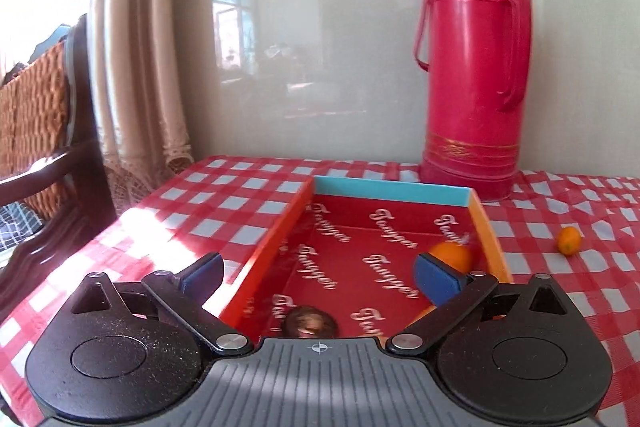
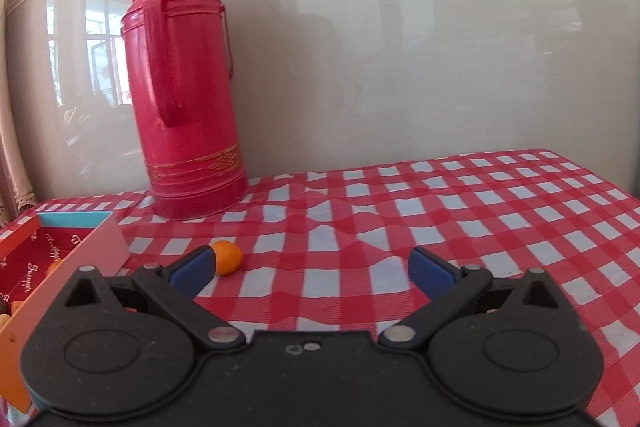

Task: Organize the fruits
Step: 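Grasp the large mandarin with the left gripper and drop it in the box, then move the right gripper toward the small mandarin on the cloth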

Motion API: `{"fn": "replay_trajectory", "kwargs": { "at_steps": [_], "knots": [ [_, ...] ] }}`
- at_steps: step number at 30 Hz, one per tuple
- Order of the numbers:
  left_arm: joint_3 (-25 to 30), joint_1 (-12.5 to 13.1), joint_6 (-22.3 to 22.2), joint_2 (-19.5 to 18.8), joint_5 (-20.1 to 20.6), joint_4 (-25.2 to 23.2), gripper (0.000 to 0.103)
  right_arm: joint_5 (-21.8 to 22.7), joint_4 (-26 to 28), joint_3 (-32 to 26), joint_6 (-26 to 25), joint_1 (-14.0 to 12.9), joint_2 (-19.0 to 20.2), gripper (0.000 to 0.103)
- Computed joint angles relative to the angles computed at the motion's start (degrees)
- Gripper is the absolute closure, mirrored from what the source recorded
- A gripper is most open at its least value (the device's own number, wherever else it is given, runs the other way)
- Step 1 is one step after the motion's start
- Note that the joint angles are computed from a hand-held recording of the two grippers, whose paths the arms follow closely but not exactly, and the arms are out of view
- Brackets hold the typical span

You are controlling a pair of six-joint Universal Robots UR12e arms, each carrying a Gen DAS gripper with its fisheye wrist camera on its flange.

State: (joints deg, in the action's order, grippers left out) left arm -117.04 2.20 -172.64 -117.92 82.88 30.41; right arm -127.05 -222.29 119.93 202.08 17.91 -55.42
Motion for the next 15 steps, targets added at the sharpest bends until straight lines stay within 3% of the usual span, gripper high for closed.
{"fn": "replay_trajectory", "kwargs": {
  "at_steps": [10, 15],
  "knots": [
    [-0.45, 3.14, -3.82, -0.18, 2.3, 1.62, 0.0, 2.8, 3.01, -4.42, -5.16, 0.55, 1.63, 0.006],
    [-0.43, 4.61, -4.99, -0.43, 3.42, 2.74, 0.0, 1.39, 5.76, -7.17, -6.27, 1.33, 2.58, 0.008]
  ]
}}
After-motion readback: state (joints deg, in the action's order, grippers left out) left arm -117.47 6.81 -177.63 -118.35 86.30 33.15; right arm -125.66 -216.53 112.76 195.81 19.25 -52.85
